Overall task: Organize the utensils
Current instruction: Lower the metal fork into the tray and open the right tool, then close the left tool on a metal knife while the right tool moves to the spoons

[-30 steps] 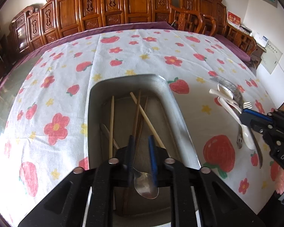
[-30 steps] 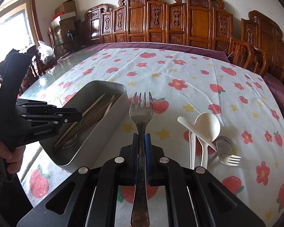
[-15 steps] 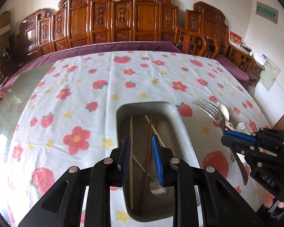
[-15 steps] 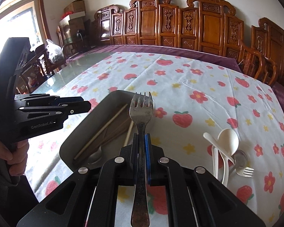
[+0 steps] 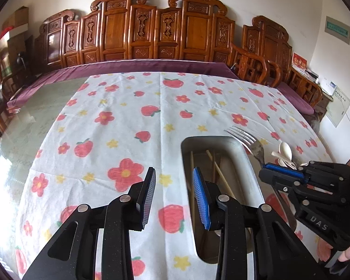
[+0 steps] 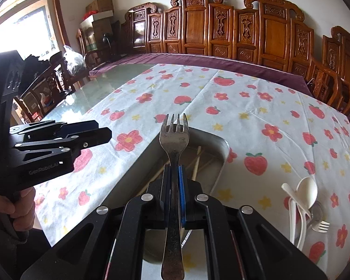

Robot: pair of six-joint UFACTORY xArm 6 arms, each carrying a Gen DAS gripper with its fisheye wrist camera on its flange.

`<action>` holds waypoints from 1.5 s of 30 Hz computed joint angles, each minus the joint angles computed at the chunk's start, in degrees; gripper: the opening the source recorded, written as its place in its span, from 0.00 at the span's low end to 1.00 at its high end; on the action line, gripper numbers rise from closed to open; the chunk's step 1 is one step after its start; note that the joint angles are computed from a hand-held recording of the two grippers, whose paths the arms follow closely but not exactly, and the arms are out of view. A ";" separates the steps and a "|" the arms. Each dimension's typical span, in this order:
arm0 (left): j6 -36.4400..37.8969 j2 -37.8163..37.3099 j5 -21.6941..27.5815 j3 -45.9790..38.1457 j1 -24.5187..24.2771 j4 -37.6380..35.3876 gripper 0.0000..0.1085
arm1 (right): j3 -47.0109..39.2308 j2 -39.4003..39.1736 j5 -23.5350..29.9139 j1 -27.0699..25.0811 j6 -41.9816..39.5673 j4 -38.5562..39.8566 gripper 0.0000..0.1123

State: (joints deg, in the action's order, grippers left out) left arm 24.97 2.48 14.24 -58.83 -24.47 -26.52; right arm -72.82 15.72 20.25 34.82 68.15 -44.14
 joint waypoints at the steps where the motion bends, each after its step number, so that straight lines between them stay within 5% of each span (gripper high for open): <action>1: 0.30 -0.08 0.09 0.01 0.39 -0.49 0.29 | -0.77 0.70 0.21 0.13 -0.42 0.46 0.07; 16: -0.02 0.01 0.13 -0.59 3.79 -0.84 0.29 | -10.38 11.87 4.64 0.73 -6.73 9.27 0.07; 30: -0.26 0.14 -0.08 -0.51 3.56 -0.02 0.30 | -9.27 11.97 3.78 0.82 -9.62 12.62 0.08; 38: 0.20 0.08 -0.15 -0.42 0.92 -0.69 0.30 | 1.35 1.05 1.30 -0.44 -2.89 3.49 0.08; 45: 0.06 0.46 -0.30 -0.90 -3.86 -0.75 0.36 | 18.34 -16.36 6.22 -2.07 5.03 -5.75 0.08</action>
